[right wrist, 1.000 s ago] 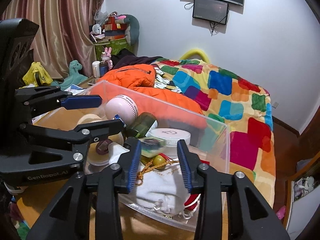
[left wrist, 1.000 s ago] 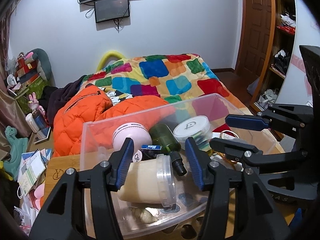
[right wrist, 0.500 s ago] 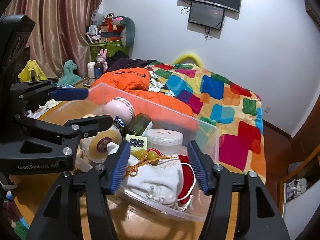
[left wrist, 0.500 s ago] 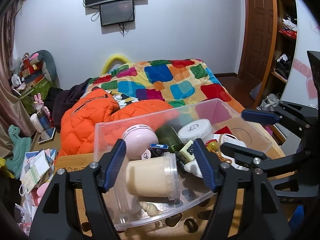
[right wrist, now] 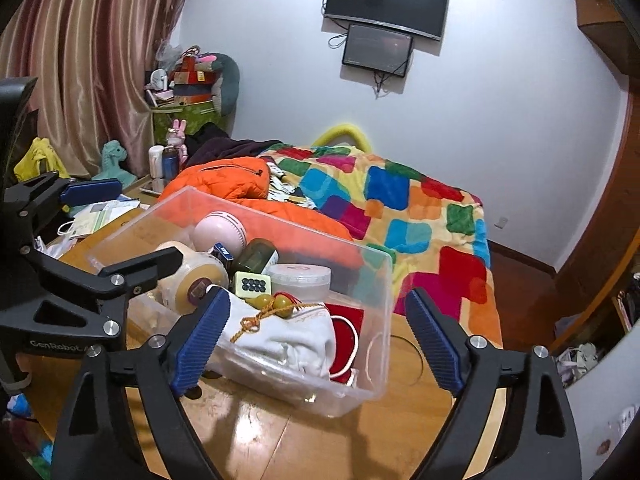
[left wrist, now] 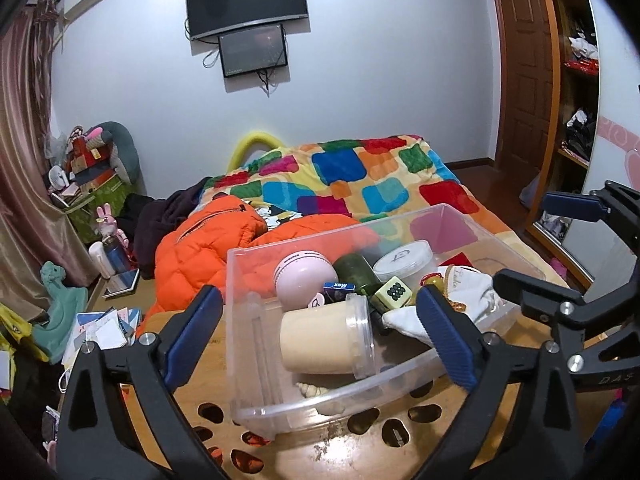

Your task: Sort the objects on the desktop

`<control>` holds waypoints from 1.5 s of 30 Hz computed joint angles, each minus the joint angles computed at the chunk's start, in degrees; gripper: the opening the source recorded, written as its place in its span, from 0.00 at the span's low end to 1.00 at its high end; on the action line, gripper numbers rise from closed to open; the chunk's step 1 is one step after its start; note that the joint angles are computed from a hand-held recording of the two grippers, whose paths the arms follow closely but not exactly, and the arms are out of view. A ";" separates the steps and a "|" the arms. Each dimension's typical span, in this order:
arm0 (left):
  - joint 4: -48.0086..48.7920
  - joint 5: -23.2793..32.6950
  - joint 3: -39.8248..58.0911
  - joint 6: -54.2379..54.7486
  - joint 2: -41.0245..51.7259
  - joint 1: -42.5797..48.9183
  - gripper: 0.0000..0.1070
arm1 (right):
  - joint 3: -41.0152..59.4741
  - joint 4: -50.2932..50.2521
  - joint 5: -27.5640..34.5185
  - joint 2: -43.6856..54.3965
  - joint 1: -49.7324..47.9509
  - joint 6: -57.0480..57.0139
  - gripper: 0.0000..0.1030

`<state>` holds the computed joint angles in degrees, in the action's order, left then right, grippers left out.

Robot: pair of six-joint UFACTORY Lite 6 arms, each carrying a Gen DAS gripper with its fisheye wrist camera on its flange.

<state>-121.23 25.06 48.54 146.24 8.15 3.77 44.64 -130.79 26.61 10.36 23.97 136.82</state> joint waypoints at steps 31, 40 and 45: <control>18.05 6.28 -15.20 -19.12 -17.87 10.26 0.95 | -18.75 18.71 11.96 -20.82 15.37 -2.00 1.00; 23.28 9.41 -16.77 -23.51 -18.91 11.55 0.95 | -21.32 19.03 12.30 -21.36 17.27 0.09 1.00; 22.88 10.49 -18.32 -23.01 -19.55 12.62 0.95 | -22.21 17.22 10.96 -21.38 16.56 2.94 0.99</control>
<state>-98.36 35.55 30.22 123.24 -11.40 16.38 22.43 -113.57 37.57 -11.03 40.53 139.77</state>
